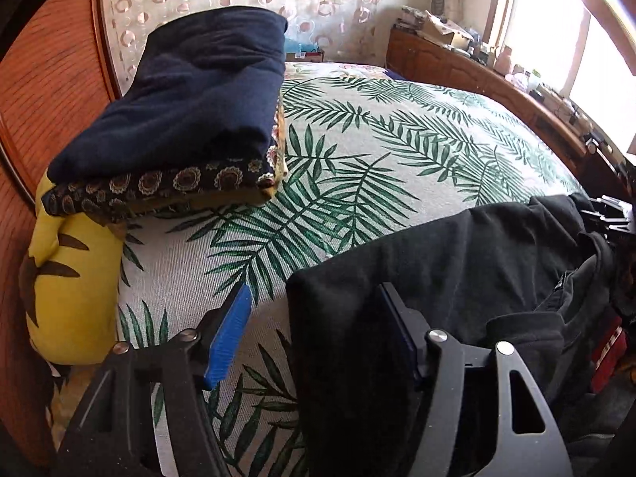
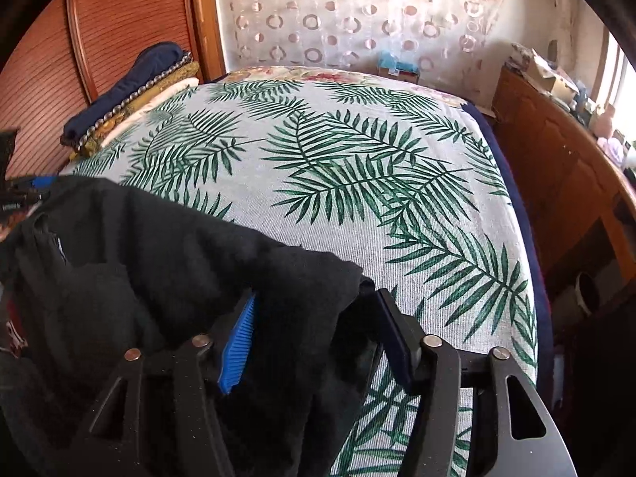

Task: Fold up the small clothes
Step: 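Lift the black T-shirt by the hem with both tools and carry it up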

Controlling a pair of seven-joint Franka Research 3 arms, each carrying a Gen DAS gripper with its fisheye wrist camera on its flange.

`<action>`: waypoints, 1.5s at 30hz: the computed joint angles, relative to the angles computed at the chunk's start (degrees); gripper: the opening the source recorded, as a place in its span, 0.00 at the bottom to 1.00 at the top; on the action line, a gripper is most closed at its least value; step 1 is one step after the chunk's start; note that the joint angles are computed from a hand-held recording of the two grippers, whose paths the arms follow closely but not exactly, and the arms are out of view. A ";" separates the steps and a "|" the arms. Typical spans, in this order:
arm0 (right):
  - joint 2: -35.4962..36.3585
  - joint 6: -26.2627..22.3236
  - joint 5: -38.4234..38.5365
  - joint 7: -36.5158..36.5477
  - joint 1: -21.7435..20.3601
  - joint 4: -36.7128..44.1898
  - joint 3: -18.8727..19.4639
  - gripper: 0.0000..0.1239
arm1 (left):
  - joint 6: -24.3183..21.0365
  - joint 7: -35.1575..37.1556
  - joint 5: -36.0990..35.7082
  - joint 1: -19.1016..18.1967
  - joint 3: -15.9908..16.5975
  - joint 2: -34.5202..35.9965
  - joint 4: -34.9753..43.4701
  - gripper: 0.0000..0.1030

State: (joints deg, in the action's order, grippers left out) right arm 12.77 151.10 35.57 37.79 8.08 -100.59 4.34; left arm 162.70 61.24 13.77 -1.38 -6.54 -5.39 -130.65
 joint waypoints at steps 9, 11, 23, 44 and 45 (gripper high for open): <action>0.12 0.13 4.71 -5.28 -1.40 -0.44 1.40 0.36 | 3.06 9.88 -10.40 -2.33 1.49 -0.14 -1.27 0.46; -0.50 -0.92 7.69 -8.34 -1.93 -1.12 1.78 0.21 | 3.28 15.29 -16.38 -3.32 1.85 -0.21 -1.33 0.30; -14.99 -10.03 30.47 -25.96 -2.52 -9.53 -3.18 0.10 | 10.92 8.50 -6.91 -4.38 -0.53 -13.17 -4.63 0.08; -37.30 -9.64 43.14 -40.46 3.43 -13.74 -15.24 0.10 | 20.01 -3.30 7.15 7.63 -7.81 -22.54 3.26 0.08; -37.91 -9.42 43.45 -41.02 3.69 -13.86 -15.50 0.10 | 20.00 -3.75 7.46 8.33 -7.97 -22.03 4.01 0.08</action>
